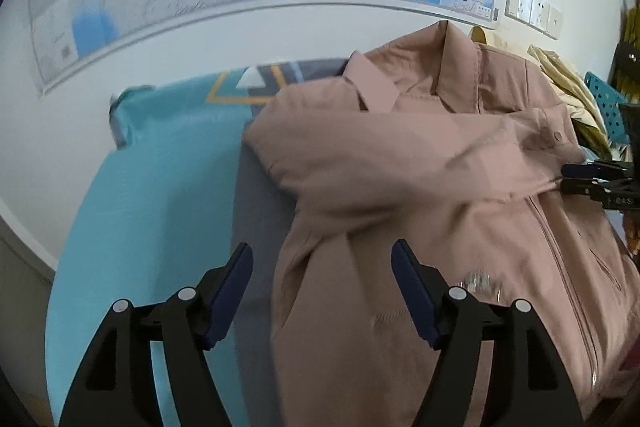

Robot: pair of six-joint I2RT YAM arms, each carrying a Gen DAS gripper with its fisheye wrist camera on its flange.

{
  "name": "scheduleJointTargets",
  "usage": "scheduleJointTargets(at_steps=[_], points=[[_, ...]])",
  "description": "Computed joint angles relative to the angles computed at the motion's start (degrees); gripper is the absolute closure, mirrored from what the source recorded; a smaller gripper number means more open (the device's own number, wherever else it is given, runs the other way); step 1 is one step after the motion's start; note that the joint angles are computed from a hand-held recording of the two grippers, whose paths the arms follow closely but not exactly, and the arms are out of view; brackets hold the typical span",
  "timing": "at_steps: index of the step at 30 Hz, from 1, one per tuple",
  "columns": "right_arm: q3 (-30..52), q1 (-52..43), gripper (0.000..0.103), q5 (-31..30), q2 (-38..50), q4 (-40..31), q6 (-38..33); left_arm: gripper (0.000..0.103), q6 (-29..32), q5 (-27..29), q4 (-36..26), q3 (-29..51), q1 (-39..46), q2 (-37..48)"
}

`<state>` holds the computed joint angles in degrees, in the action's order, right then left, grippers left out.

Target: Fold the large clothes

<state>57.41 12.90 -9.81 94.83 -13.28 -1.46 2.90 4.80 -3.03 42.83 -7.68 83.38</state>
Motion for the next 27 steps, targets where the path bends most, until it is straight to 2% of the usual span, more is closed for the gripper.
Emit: scheduleJointTargets(at_steps=[5, 9, 13, 17, 20, 22, 24, 25, 27], points=[[-8.8, -3.9, 0.037, -6.6, -12.0, 0.0, 0.8, 0.029, 2.9, 7.9, -3.6, -5.6, 6.7, -6.1], [-16.2, -9.5, 0.025, -12.5, -22.3, -4.5, 0.7, 0.028, 5.8, 12.5, -6.1, -9.4, 10.3, -8.0], [-23.7, -15.8, 0.022, -17.1, -29.7, -8.9, 0.2, 0.027, 6.8, 16.7, -7.6, -12.0, 12.5, -7.6], [-29.1, -19.4, 0.022, -22.8, -32.3, -9.7, 0.3, 0.019, 8.4, 23.1, -7.7, -14.5, 14.5, -9.4], [-33.0, -18.3, 0.018, -24.4, -35.8, -7.9, 1.6, 0.019, 9.7, 25.0, -9.5, -14.9, 14.7, -10.3], [-34.4, -16.8, 0.019, -26.1, -37.1, -6.6, 2.9, 0.018, 11.2, 28.6, -12.0, -14.9, 15.5, -10.7], [-35.2, -14.8, 0.019, -27.7, -36.3, -4.7, 3.7, 0.017, 14.0, 35.3, -15.9, -14.4, 16.9, -9.8], [-35.9, -12.9, 0.019, -26.8, -36.2, -2.8, 4.7, 0.013, 14.3, 36.9, -16.1, -14.8, 16.9, -9.8], [-37.1, -10.5, 0.019, -25.4, -36.2, 1.0, 6.6, 0.010, 12.9, 36.0, -14.1, -16.6, 14.7, -11.6]])
